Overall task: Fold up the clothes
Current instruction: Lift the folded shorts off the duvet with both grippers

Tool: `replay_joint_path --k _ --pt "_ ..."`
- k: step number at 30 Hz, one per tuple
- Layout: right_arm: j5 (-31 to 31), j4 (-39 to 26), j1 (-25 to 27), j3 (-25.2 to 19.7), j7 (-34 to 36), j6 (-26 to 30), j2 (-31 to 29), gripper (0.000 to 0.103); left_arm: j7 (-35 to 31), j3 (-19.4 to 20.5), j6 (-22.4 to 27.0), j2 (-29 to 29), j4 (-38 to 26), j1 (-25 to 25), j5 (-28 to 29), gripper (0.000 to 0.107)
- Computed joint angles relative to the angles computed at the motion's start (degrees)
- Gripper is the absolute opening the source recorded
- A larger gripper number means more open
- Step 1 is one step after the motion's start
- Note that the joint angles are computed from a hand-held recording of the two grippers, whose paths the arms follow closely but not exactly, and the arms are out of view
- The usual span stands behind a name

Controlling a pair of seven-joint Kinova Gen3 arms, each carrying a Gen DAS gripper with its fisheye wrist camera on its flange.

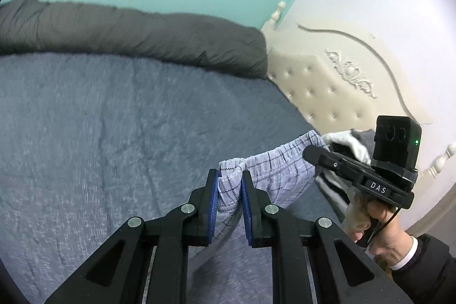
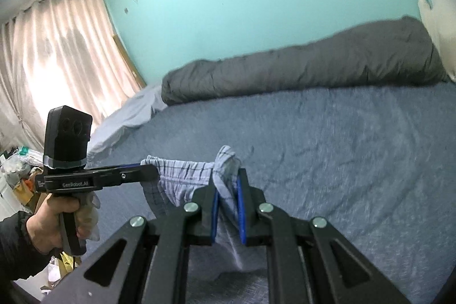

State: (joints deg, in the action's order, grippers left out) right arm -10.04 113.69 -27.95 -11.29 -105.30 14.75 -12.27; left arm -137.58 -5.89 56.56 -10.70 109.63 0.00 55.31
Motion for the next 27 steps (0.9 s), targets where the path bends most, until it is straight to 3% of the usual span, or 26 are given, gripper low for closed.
replay_joint_path --k 4,9,16,27 --pt "3.38 -2.23 4.07 -3.57 -3.29 3.67 -4.30 0.010 4.65 0.91 1.37 -2.58 -3.98 1.05 -1.76 0.016" --pt "4.64 -5.05 5.85 -3.58 -4.62 8.43 -9.74 0.010 10.26 2.26 2.11 -4.28 -9.69 4.14 -5.12 0.016" --pt "4.25 -8.24 7.18 -0.53 -3.26 17.37 -17.76 0.010 18.91 6.08 1.45 -5.24 -16.87 10.11 -9.31 0.016" --pt "3.61 -15.42 10.99 6.32 3.21 34.10 -29.63 0.010 33.90 16.81 -2.94 -2.80 -27.12 19.00 -19.50 0.016"
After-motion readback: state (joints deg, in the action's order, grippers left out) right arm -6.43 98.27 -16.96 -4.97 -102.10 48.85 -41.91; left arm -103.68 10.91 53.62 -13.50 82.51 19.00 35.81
